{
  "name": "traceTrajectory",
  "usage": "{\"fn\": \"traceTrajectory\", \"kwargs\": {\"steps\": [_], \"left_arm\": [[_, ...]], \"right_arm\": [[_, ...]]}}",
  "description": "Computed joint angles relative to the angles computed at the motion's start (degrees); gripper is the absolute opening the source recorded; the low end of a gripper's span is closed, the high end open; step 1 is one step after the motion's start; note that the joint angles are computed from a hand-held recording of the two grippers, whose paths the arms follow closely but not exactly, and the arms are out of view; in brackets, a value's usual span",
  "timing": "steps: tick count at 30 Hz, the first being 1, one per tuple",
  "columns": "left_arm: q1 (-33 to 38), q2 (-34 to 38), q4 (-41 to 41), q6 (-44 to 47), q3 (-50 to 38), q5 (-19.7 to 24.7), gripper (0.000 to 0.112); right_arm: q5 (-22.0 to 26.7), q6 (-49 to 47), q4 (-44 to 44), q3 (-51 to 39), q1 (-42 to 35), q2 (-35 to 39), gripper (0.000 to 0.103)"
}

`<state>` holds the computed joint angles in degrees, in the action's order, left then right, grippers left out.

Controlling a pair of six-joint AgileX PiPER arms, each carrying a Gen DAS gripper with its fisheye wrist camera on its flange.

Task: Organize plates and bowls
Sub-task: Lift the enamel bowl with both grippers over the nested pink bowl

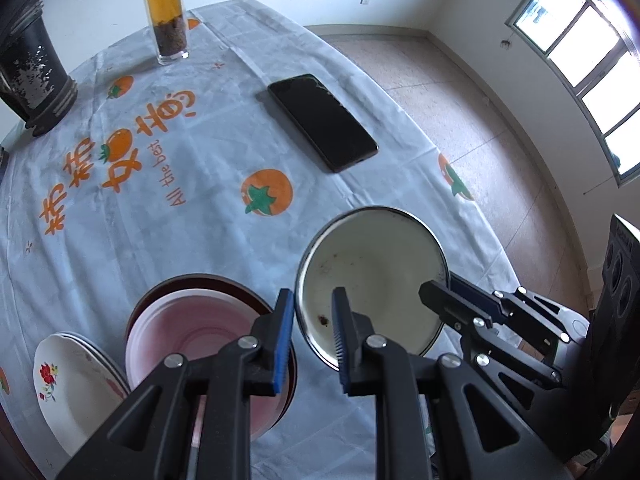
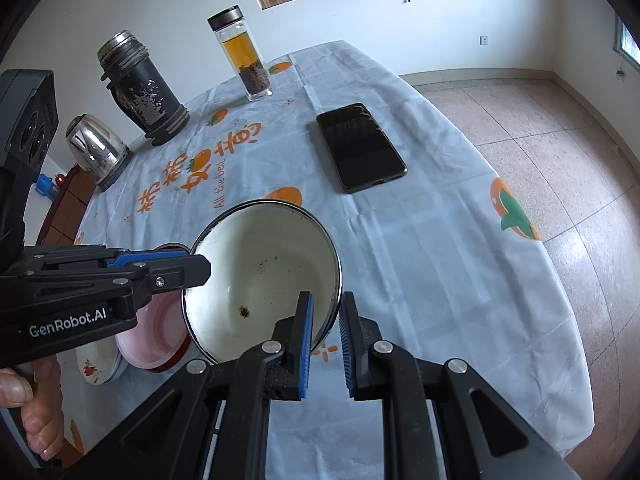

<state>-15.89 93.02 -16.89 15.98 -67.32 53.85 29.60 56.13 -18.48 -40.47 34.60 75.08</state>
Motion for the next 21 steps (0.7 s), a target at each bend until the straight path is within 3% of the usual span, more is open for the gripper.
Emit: {"fn": "traceTrajectory", "kwargs": {"steps": [11, 21], "left_arm": [[5.3, -4.6, -0.4, -0.2, 0.7, 2.1, 0.017], [10.2, -7.8, -0.3, -0.5, 2.5, 2.5, 0.017]], "right_arm": [[3.4, -3.3, 0.6, -6.1, 3.5, -0.1, 0.015], [2.8, -7.7, 2.6, -10.3, 5.6, 2.9, 0.015]]}}
